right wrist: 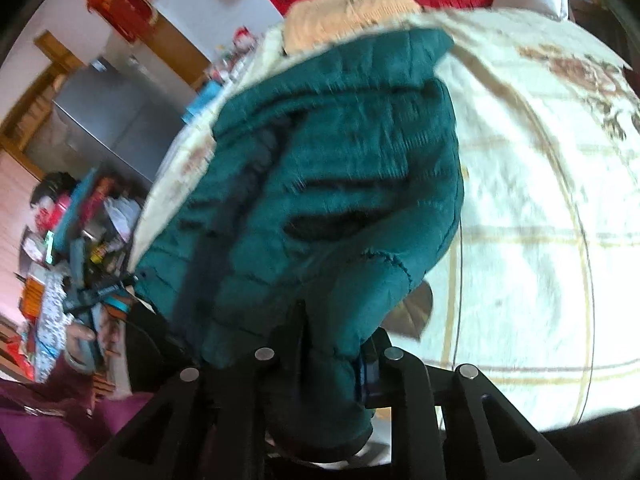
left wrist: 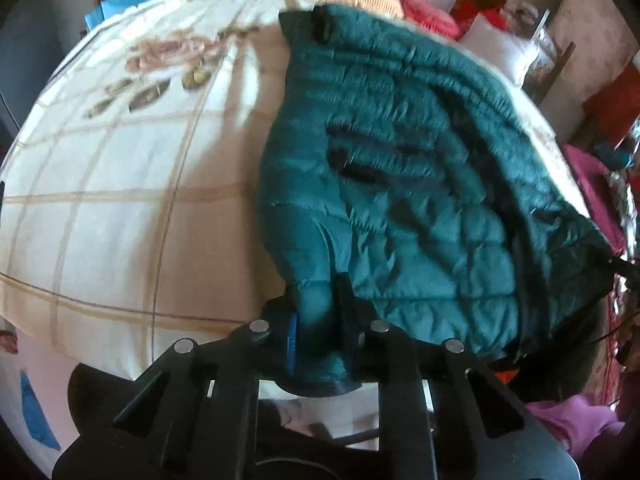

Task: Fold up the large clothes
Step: 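Lift the hem with both grippers and fold it toward the collar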

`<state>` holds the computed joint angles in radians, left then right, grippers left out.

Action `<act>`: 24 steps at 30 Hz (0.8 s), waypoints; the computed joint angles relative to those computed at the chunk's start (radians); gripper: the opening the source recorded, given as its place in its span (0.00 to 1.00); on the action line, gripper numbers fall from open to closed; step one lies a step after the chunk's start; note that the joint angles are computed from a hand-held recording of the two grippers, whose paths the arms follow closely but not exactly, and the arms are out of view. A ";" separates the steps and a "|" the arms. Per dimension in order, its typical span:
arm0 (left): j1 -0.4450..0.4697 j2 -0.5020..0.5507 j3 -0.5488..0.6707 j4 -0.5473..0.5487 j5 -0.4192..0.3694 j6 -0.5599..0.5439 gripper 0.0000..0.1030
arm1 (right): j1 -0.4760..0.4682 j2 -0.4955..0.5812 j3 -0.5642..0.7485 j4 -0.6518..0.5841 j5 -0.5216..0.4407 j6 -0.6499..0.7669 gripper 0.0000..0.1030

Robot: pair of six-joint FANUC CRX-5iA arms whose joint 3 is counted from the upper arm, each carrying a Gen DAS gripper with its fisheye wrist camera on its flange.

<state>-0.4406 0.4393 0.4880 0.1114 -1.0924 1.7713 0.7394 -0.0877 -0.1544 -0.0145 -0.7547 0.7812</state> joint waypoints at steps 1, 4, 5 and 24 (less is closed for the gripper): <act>-0.002 -0.010 -0.002 -0.006 0.015 0.000 0.13 | -0.001 -0.008 -0.004 0.017 0.023 -0.013 0.18; -0.023 -0.018 0.023 -0.074 0.039 0.028 0.12 | -0.006 -0.013 -0.007 0.049 0.068 -0.042 0.18; -0.029 -0.015 0.036 -0.093 0.038 0.035 0.12 | -0.009 -0.013 -0.006 0.059 0.083 -0.046 0.18; -0.037 0.117 0.347 -0.243 0.063 0.207 0.12 | -0.076 0.066 0.087 0.276 0.137 -0.119 0.17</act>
<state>-0.4780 0.5568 0.8346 -0.1321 -1.0292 1.9778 0.6631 -0.0215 -0.0669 0.2620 -0.6181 0.6624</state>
